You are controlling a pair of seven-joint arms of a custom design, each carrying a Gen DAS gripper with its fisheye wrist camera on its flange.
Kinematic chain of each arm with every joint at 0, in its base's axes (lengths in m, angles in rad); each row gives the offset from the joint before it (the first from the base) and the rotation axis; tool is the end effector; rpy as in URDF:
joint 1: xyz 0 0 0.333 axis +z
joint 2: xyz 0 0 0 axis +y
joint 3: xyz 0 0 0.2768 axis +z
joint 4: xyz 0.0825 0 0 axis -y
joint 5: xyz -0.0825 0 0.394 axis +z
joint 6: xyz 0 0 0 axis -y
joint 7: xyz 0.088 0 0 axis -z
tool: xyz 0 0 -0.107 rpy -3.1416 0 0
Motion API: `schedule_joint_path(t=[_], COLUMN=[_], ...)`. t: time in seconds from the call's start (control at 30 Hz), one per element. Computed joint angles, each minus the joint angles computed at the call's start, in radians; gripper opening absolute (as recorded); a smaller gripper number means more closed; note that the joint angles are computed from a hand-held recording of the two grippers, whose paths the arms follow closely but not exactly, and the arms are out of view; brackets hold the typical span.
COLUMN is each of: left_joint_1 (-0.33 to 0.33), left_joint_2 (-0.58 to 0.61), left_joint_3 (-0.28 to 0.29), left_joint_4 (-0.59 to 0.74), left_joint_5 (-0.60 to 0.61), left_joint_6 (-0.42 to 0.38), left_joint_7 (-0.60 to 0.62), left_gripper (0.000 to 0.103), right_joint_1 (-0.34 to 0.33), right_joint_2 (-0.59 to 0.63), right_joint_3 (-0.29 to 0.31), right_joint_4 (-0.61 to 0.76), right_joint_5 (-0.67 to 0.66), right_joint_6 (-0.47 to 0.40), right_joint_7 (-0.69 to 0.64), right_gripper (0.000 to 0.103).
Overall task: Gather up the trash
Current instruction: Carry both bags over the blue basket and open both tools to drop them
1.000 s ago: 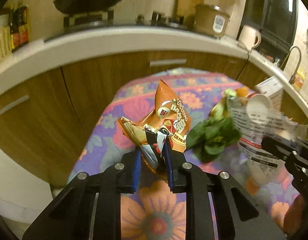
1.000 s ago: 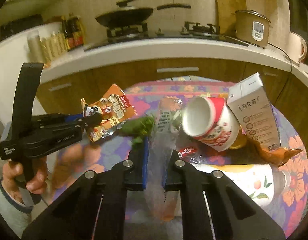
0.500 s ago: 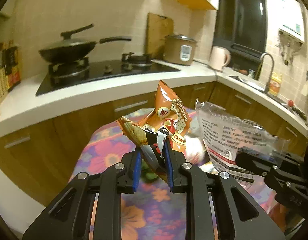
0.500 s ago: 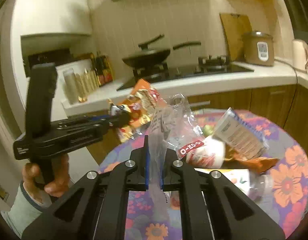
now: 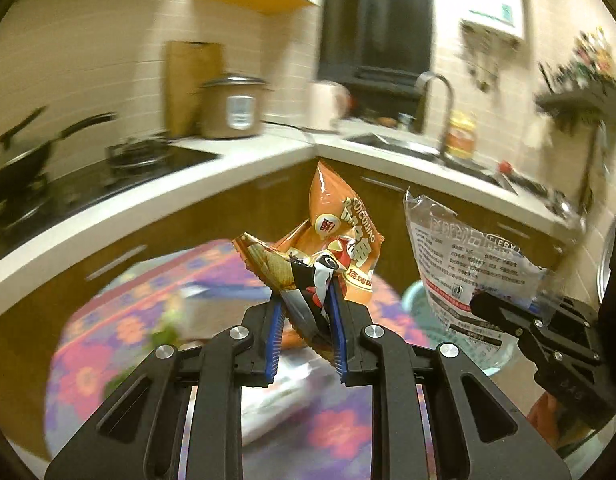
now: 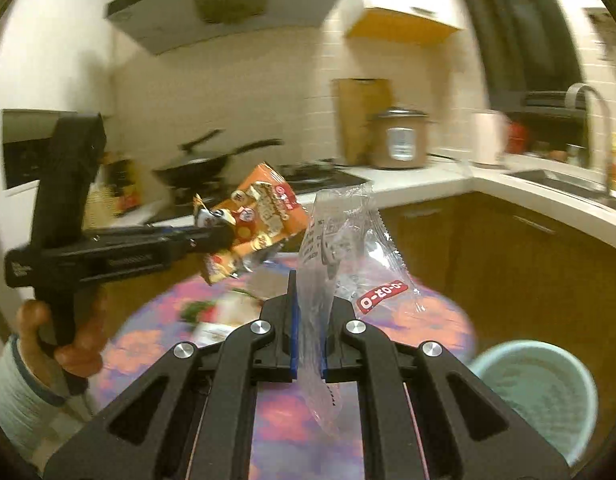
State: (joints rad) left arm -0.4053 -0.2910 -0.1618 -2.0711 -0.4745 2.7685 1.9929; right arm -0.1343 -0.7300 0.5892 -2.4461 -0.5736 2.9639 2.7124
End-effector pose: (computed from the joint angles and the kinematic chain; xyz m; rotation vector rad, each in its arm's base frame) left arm 0.4606 -0.2820 0.6293 -1.0858 2.2062 -1.2791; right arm 0.3658 0.2726 0.5856 -1.3734 1.4470 -0.9012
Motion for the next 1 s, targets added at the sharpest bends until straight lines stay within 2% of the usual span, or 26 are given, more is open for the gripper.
schedule_joint_path(t=[0.1,0.2,0.37,0.47,0.57,0.6,0.67,0.73,0.9,1.0], left_joint_1=[-0.019,-0.027,-0.044,-0.061,-0.069,-0.074,-0.08,-0.081,-0.04,-0.02], left_joint_2=[0.101,0.223,0.431,0.533,0.595,0.604,0.624,0.625,0.595,0.552], left_joint_3=[-0.042,-0.09,-0.162,-0.18,-0.19,-0.192,-0.195,-0.199,-0.225,-0.234], left_joint_4=[0.089,0.208,0.396,0.486,0.532,0.536,0.55,0.547,0.522,0.484], left_joint_5=[0.019,0.037,0.174,0.244,0.281,0.292,0.308,0.317,0.228,0.16], left_joint_6=[-0.025,-0.085,-0.193,-0.262,-0.299,-0.302,-0.306,-0.302,-0.3,-0.275], left_joint_7=[-0.014,-0.035,-0.128,-0.168,-0.181,-0.192,-0.199,-0.194,-0.141,-0.105], left_gripper=[0.019,0.019,0.019,0.02,0.024,0.03,0.032,0.041,0.048,0.052], right_joint_1=[0.031,0.07,0.116,0.133,0.142,0.147,0.161,0.167,0.172,0.152], right_joint_2=[-0.091,-0.175,-0.237,-0.221,-0.203,-0.205,-0.199,-0.209,-0.211,-0.198], right_joint_3=[-0.049,-0.114,-0.207,-0.273,-0.314,-0.322,-0.347,-0.348,-0.35,-0.339], right_joint_4=[-0.088,-0.191,-0.323,-0.38,-0.423,-0.434,-0.456,-0.471,-0.467,-0.443], right_joint_5=[0.011,0.031,0.084,0.13,0.176,0.189,0.218,0.239,0.268,0.266], right_joint_6=[-0.083,-0.168,-0.248,-0.25,-0.236,-0.235,-0.223,-0.23,-0.236,-0.239], right_joint_7=[-0.002,-0.001,0.019,0.024,0.032,0.03,0.017,0.011,-0.015,-0.023], right_gripper=[0.005,0.005,0.005,0.005,0.006,0.006,0.007,0.008,0.012,0.026])
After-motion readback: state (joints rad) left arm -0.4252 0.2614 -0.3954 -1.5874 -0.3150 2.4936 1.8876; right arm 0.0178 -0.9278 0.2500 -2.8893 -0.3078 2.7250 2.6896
